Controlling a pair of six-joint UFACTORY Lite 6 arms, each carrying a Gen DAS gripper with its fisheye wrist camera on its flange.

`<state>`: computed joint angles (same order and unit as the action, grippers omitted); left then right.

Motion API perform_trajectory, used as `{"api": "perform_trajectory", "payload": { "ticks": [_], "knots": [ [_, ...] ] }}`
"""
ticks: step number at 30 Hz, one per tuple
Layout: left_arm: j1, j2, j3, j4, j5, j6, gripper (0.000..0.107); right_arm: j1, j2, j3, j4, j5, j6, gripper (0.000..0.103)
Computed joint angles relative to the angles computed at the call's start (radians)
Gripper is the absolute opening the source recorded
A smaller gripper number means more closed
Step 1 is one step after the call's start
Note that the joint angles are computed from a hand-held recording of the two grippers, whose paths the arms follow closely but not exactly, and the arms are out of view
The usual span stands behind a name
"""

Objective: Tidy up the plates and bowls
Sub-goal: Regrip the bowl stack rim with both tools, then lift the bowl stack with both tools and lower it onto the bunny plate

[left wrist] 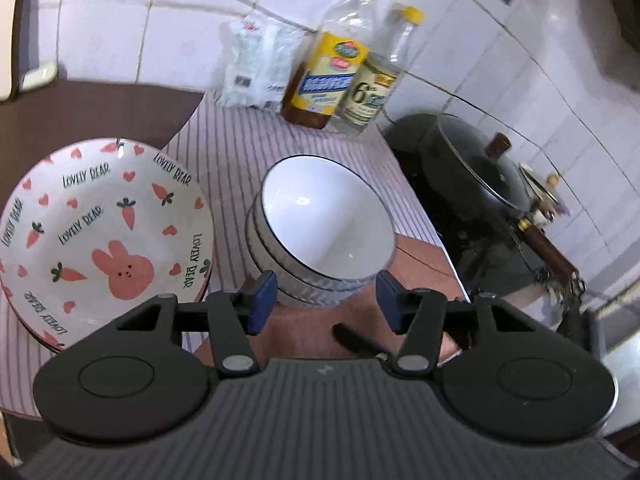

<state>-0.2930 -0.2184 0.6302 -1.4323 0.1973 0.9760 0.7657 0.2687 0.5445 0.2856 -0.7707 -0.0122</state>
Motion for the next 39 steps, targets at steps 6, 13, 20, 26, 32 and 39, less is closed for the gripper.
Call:
{"api": "perform_trajectory", "payload": {
  "ticks": [6, 13, 20, 26, 32, 39],
  "knots": [
    [0.101, 0.2, 0.131, 0.043, 0.132, -0.077, 0.056, -0.026, 0.156, 0.119, -0.056, -0.031, -0.003, 0.081],
    [0.099, 0.364, 0.293, 0.224, 0.16, -0.288, 0.057, -0.065, 0.237, 0.183, -0.143, -0.084, 0.039, 0.093],
    [0.067, 0.449, 0.382, 0.48, 0.143, -0.591, 0.055, -0.069, 0.328, 0.25, -0.16, -0.137, 0.063, 0.098],
    [0.031, 0.464, 0.363, 0.479, 0.065, -0.644, 0.053, -0.065, 0.37, 0.288, -0.151, -0.15, 0.089, 0.098],
    [0.018, 0.496, 0.346, 0.355, 0.004, -0.563, 0.052, -0.07, 0.362, 0.317, -0.156, -0.069, 0.096, 0.098],
    [0.02, 0.495, 0.321, 0.092, -0.028, -0.287, 0.045, -0.078, 0.362, 0.315, -0.174, -0.067, 0.101, 0.098]
  ]
}}
